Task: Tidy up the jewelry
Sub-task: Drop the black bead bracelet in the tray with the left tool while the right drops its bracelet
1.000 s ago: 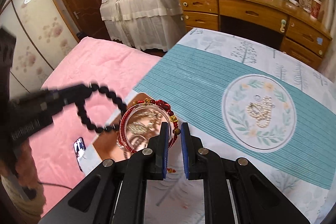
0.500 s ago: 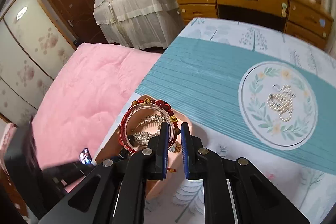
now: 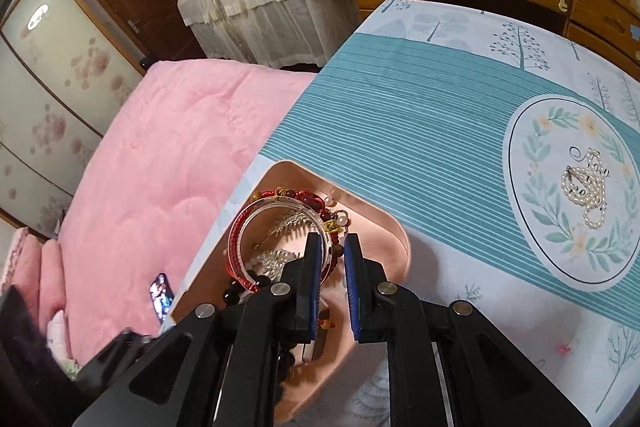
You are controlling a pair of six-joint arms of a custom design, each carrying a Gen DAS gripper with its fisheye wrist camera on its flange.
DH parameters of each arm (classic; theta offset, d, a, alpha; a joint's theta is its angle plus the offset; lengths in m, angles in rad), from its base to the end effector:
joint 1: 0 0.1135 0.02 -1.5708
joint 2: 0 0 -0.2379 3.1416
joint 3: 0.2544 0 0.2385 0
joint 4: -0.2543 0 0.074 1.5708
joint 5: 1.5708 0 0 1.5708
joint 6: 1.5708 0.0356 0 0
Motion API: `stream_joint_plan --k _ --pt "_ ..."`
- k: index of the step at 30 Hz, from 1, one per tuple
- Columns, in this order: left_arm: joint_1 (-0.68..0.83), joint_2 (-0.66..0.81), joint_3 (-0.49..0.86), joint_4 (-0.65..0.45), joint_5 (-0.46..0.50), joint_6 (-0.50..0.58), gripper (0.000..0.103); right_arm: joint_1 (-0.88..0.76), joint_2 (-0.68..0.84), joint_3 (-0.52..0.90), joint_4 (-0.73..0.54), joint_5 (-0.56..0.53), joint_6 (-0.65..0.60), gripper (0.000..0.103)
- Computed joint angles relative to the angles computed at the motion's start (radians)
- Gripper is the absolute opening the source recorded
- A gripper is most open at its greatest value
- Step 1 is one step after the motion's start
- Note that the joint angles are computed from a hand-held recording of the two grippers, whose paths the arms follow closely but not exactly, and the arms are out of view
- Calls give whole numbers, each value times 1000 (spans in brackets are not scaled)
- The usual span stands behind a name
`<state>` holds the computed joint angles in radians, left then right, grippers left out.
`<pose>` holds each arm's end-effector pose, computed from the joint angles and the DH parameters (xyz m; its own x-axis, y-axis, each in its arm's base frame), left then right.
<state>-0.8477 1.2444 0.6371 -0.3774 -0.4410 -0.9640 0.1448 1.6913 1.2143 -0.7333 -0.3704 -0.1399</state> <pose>0.1611 -0.1596 0.1679 -0.7430 -0.2808 -0.6076 -0.1553 0.9553 -0.2517 0.3138 0.0588 0.1967 -0.8805 -0.2597 -0.3966 -0.3874 0.8763 0.2862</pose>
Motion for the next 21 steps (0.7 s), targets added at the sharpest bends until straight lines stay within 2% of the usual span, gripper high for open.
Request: stream_joint_plan --k 7,10,11,14,21 --pt "0 -58 -40 -11 -41 -22 62 47 77 -4 48 54 20 11" --pt "14 -86 -53 -25 -46 -19 62 62 85 -7 49 83 10 17" --pt "17 -84 -55 -24 -42 -21 63 67 78 -14 52 92 10 23" --pt "35 -79 -65 -4 -14 -14 63 65 25 -56 70 92 -7 31" --pt "4 -49 -60 3 -19 -35 64 9 -114 -143 50 58 -60 32"
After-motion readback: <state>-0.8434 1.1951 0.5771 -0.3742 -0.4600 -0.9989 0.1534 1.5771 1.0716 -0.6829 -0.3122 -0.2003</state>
